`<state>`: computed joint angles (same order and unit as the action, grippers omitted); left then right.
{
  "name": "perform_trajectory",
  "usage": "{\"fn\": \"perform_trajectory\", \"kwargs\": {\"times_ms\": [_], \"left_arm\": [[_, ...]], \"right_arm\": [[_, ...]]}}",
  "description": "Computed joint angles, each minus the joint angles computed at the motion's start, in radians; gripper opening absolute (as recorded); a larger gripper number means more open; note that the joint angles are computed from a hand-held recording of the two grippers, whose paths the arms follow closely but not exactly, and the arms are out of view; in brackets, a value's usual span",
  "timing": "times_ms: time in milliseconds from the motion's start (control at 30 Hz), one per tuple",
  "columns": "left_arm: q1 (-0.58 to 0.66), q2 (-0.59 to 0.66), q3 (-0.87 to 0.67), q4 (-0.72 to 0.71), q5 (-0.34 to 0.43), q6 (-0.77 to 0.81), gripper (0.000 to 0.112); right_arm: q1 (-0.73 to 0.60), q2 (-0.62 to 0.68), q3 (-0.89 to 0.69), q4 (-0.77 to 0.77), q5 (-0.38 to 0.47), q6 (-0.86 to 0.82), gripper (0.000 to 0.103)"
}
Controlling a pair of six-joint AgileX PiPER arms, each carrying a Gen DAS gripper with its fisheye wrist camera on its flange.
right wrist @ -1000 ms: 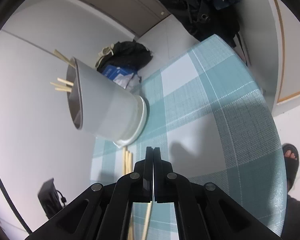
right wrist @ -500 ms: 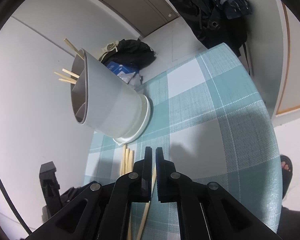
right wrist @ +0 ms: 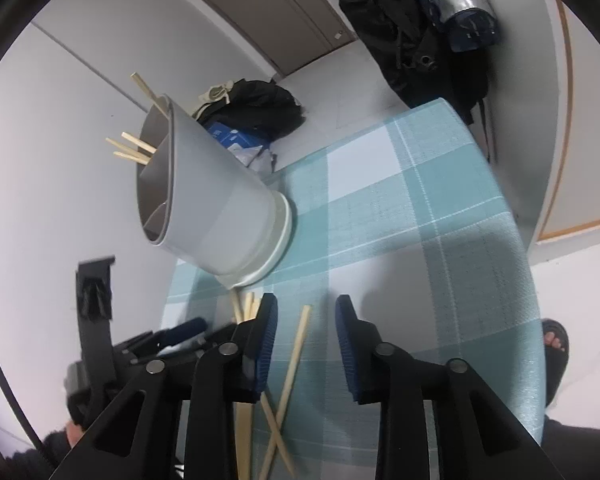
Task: Organize utensils
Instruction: 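Grasp another wooden chopstick with the left tool, then lift both held chopsticks and carry them above the white holder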
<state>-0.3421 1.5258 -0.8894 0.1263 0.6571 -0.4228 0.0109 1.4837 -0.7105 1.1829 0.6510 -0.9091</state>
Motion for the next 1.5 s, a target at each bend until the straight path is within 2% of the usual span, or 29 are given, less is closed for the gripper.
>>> {"fn": "perform_trajectory", "kwargs": {"times_ms": [67, 100, 167, 267, 433, 667, 800, 933, 967, 1000, 1067, 1167, 1200, 1333, 1433, 1500], "left_arm": [[0.007, -0.006, 0.004, -0.052, -0.003, 0.059, 0.006], [0.011, -0.009, 0.008, -0.062, -0.005, 0.066, 0.004], [0.052, -0.032, 0.041, -0.134, -0.034, 0.131, 0.003], [0.091, -0.066, 0.081, -0.167, -0.064, 0.162, 0.003], [0.227, -0.194, 0.179, -0.385, -0.122, 0.387, 0.003], [0.367, -0.322, 0.249, -0.668, -0.121, 0.684, 0.003], [0.331, -0.302, 0.207, -0.722, -0.140, 0.688, 0.003], [0.403, -0.262, 0.186, -0.860, -0.138, 0.865, 0.003], [0.414, -0.258, 0.184, -0.880, -0.136, 0.889, 0.003], [0.434, -0.247, 0.177, -0.908, -0.127, 0.926, 0.003], [0.448, -0.239, 0.173, -0.946, -0.114, 0.958, 0.003], [0.466, -0.245, 0.173, -0.973, -0.099, 0.984, 0.003], [0.475, -0.254, 0.175, -0.971, -0.090, 0.988, 0.003], [0.474, -0.268, 0.188, -0.985, -0.093, 1.003, 0.003], [0.472, -0.280, 0.194, -0.967, -0.090, 0.983, 0.003], [0.471, -0.282, 0.196, -0.959, -0.088, 0.969, 0.003]], "right_arm": [[0.000, -0.001, 0.000, -0.020, -0.009, 0.018, 0.032], [0.001, -0.001, 0.000, -0.030, -0.014, 0.028, 0.034], [0.008, -0.004, 0.001, -0.052, -0.030, 0.050, 0.037], [0.027, -0.001, -0.002, -0.089, -0.039, 0.086, 0.038], [0.101, 0.022, -0.046, -0.219, -0.053, 0.206, 0.038], [0.211, 0.155, -0.245, -0.514, 0.035, 0.546, 0.034], [0.296, 0.233, -0.374, -0.732, 0.093, 0.797, 0.033], [0.395, 0.279, -0.451, -0.954, 0.122, 1.020, 0.032], [0.425, 0.287, -0.466, -1.017, 0.130, 1.075, 0.029], [0.452, 0.294, -0.477, -1.071, 0.135, 1.128, 0.023], [0.493, 0.305, -0.485, -1.158, 0.132, 1.220, 0.005], [0.496, 0.289, -0.446, -1.162, 0.069, 1.248, 0.005], [0.493, 0.280, -0.428, -1.153, 0.042, 1.238, 0.000], [0.452, 0.199, -0.327, -1.094, -0.081, 1.173, 0.000], [0.412, 0.153, -0.278, -1.033, -0.124, 1.112, 0.000], [0.391, 0.153, -0.279, -0.979, -0.088, 1.050, 0.000]]}}
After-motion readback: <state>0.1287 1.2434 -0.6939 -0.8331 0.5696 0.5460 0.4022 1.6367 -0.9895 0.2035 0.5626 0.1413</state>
